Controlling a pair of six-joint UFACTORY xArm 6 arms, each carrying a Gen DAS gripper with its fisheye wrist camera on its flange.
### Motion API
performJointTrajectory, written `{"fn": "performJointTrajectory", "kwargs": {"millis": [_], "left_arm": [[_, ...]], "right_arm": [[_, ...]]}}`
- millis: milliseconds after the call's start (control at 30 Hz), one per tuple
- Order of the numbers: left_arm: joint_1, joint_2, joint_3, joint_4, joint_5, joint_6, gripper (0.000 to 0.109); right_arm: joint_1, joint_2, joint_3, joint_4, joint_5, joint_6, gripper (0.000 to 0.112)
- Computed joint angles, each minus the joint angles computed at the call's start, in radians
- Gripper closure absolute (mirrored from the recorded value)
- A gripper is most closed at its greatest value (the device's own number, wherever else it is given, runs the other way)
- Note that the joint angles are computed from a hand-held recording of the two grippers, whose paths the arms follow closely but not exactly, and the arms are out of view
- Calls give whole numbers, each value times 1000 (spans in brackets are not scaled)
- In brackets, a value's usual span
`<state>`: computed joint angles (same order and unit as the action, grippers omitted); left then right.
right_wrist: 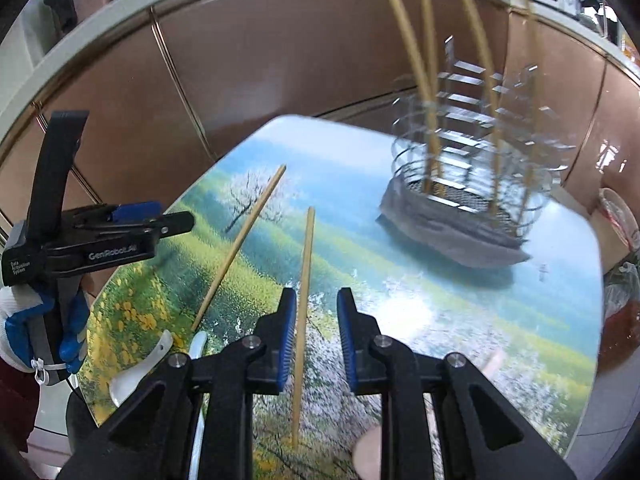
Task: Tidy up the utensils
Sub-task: 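Close the left tool on a chopstick while the right tool closes on another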
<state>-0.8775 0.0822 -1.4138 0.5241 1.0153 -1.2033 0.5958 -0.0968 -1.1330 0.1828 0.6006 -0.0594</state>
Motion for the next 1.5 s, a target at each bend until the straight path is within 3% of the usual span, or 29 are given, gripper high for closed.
{"fn": "performJointTrajectory", "kwargs": {"millis": [500,633,700,967,1167,1200,1267,1300,1400,1500], "left_arm": [[105,181,-163,-222,-39,259,48],[133,257,-268,-302,23,332,49],[148,295,-322,-365,61,372,57],[175,458,-603,-423,296,485,60],[170,541,-747,-420,403,541,60],[168,549,-762,-417,413,540,62],[159,562,-788,-415,418,548,91],[152,582,-820,-410,434,546,101],[127,587,-820,-355,423,525,101],[127,503,-668,-359,310,471,102]], "right_arm": [[1,275,-283,34,180,-87,92],[-4,335,-369,52,258,-105,92],[-7,375,-430,51,312,-108,92],[-7,523,-658,-20,490,-101,92],[-2,582,-753,-52,560,-128,93],[0,585,-758,-63,564,-126,95],[3,584,-757,-78,563,-125,101],[2,589,-759,-71,558,-122,103],[-12,573,-725,-34,523,-107,106],[-17,526,-651,-8,469,-121,106]]}}
